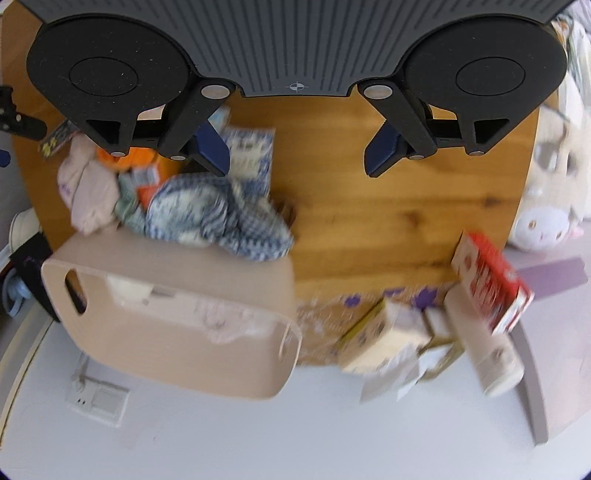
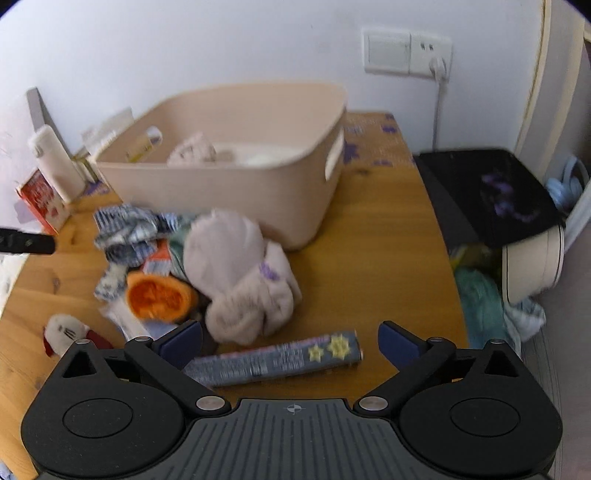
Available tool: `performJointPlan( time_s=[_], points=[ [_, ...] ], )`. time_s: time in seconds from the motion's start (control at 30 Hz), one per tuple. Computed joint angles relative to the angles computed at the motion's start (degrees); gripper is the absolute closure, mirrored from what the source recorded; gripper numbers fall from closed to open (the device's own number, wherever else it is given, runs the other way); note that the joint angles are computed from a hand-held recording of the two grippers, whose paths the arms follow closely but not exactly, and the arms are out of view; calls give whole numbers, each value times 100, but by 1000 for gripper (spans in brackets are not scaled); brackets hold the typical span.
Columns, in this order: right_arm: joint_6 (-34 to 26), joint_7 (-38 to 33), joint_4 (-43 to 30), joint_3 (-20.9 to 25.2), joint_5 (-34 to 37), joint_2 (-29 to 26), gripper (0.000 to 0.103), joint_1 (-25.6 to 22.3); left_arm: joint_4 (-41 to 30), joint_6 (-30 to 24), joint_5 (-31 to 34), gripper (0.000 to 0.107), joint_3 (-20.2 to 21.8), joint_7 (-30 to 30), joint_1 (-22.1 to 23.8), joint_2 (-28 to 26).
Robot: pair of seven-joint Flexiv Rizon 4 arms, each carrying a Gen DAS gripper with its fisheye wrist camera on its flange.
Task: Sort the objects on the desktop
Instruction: 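Grasp the white Hello Kitty plush with the left tool while the right tool grasps the boxed carton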
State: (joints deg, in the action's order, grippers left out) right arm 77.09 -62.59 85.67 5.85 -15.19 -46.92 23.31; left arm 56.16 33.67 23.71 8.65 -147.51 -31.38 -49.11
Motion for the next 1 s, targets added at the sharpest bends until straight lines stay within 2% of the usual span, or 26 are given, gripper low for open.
performJointPlan(
  time_s=[0.33,0.7,0.83,1.0],
  points=[
    [-572,384,-67,14,125,-99,0,93,688,50,-243,25,-176,-500,-65,175],
    [-850,761,-444,-73,63,-379,0,226,780,25,-495,25,-271,-322,-1,64],
    [-984,832,-655,-38,90,-510,0,237,1006,336,-633,25,-341,-245,105,112],
    [-1137,866,-927,-38,101,-686,0,284,1027,434,-792,25,-366,-82,165,64]
  ],
)
